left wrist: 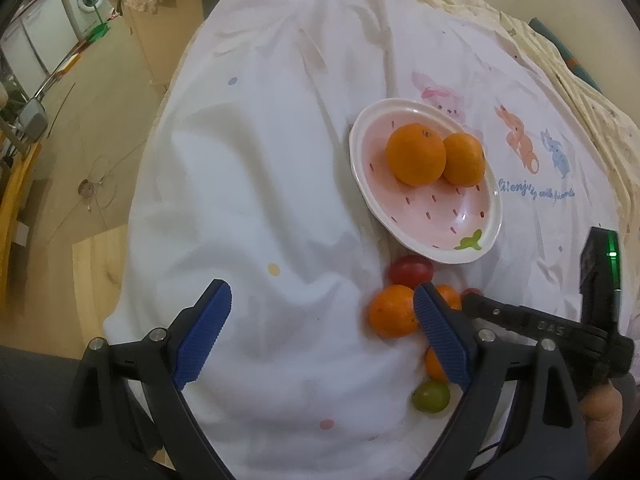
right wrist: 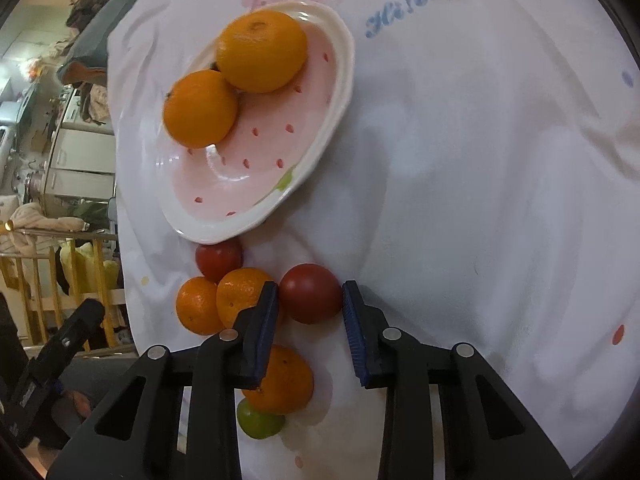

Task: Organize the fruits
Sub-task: 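Grasp a red tomato with the right gripper while the left gripper grasps a mandarin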

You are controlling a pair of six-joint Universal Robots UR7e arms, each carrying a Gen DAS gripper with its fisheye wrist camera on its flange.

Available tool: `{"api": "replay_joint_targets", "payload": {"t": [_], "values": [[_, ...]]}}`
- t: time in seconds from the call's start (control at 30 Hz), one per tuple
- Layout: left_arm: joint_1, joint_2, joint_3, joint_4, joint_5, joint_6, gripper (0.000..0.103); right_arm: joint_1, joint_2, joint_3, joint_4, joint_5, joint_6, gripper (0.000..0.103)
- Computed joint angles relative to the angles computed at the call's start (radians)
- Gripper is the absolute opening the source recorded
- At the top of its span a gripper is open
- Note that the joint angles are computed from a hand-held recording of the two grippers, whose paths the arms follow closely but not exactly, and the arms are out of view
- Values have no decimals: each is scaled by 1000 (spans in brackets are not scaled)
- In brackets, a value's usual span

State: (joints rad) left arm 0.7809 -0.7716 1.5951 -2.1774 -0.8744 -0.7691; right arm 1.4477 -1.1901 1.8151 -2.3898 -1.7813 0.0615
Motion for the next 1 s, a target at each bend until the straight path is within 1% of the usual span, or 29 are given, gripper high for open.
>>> {"api": "replay_joint_targets", "payload": {"t": [0.17,0.23,0.3,0.33,0.37,0.47,0.57,0.63,0.67,0.7,0.73,0.77,0.83,0.87,1.0], "values": [[8,20,-16,14,-28,-2,91,0,-46,29,-47,6,-9,34],[11,42,-37,43,-37,3,90,1,-63,37,-66,10,-13,34],[21,64,-59,64,-84,21,83,4,-81,44,-84,16,-18,34],[28,79,-76,76,-113,29,74,6,-89,49,-92,18,-22,34],[34,91,-89,87,-137,31,70,5,-97,52,-95,23,-25,34],[37,121,-113,111,-155,29,69,-3,-114,63,-99,38,-19,34],[41,140,-130,113,-173,41,68,-7,-119,66,-106,37,-21,34],[41,147,-135,110,-169,48,67,-7,-118,64,-105,38,-14,34],[42,149,-135,103,-171,53,62,-10,-120,64,-103,38,-12,34],[46,149,-134,88,-187,61,58,-12,-123,65,-101,39,-9,34],[50,149,-135,79,-204,66,51,-14,-124,65,-100,42,-7,34],[52,148,-134,71,-219,69,46,-15,-123,64,-100,45,-6,34],[55,148,-133,64,-235,72,43,-14,-123,63,-101,48,-10,34],[58,146,-131,59,-248,72,38,-13,-122,62,-101,48,-13,34],[58,141,-125,52,-257,87,36,-9,-120,61,-99,44,-18,34]]}}
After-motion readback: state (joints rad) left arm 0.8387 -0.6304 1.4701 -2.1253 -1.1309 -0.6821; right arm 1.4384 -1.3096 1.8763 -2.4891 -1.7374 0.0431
